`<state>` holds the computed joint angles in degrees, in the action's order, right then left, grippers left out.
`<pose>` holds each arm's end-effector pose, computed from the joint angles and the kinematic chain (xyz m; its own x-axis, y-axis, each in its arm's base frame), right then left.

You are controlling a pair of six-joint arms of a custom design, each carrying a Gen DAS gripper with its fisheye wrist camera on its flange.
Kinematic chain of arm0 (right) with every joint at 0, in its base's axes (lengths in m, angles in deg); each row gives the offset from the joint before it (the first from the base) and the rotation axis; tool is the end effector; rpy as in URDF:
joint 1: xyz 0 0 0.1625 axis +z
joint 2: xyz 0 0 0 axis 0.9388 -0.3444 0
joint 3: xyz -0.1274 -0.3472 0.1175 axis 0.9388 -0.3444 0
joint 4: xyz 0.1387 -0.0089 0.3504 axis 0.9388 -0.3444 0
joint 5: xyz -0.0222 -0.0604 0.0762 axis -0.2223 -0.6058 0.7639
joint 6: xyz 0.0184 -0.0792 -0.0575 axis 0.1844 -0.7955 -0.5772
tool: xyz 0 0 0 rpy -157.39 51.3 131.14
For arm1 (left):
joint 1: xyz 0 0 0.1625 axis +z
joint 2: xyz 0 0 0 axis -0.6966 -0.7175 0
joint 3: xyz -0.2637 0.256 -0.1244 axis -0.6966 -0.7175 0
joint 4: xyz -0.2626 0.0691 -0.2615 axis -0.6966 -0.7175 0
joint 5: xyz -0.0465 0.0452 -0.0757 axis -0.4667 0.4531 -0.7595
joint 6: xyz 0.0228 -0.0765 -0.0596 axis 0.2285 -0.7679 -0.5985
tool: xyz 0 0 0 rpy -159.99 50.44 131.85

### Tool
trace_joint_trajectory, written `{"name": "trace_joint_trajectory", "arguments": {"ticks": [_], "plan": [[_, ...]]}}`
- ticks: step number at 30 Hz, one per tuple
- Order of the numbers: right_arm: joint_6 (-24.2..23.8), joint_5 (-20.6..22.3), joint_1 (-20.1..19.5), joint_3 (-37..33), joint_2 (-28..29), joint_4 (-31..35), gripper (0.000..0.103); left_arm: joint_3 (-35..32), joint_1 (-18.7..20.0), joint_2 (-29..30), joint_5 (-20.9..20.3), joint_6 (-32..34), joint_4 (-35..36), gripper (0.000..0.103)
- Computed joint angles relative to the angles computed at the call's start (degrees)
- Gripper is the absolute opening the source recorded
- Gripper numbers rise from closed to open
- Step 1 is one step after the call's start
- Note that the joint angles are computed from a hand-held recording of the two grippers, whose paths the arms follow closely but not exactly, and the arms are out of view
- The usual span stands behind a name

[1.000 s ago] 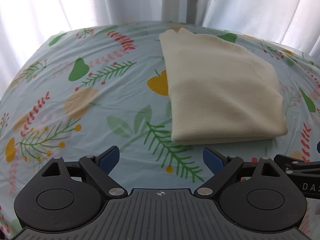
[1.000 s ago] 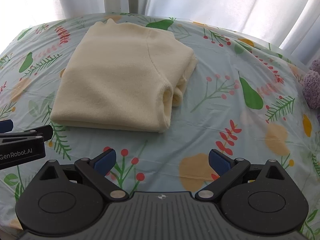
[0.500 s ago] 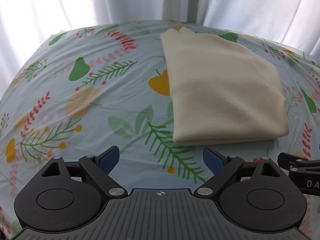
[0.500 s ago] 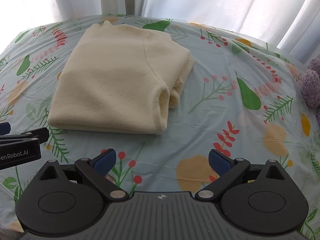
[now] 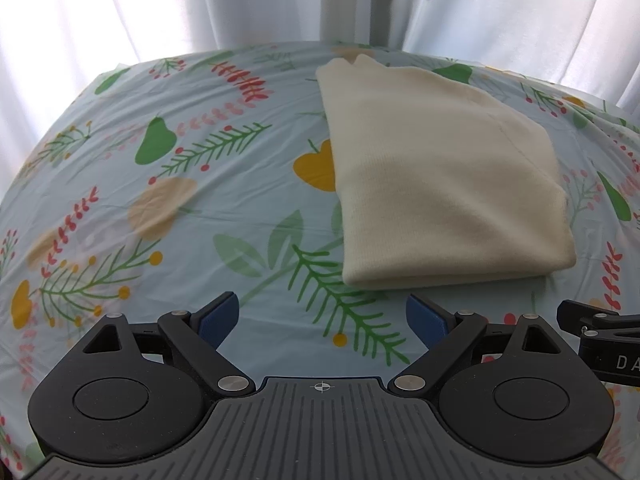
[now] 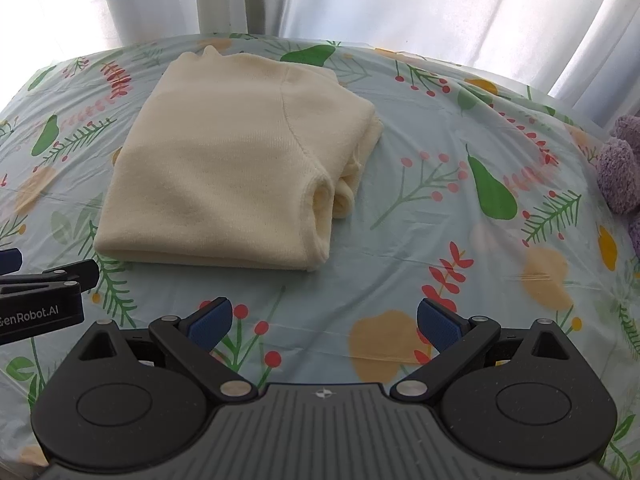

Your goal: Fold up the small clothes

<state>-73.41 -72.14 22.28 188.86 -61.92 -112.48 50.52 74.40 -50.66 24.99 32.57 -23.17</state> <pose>0.0805 -0.4932 0.3659 -0.6554 0.0656 0.7525 -0.2870 0.8999 -0.3284 -0.4368 -0.4948 0.0033 -0.6639 0.0603 -0.7453 0.4047 0.8671 -0.2903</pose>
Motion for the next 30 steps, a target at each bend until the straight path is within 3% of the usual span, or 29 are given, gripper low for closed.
{"name": "trace_joint_trajectory", "arguments": {"ticks": [30], "plan": [[-0.1,0.0,-0.1,0.4,-0.3,-1.7,0.099,-0.1,-0.1,0.3,0.2,1.6,-1.0,0.095]]}}
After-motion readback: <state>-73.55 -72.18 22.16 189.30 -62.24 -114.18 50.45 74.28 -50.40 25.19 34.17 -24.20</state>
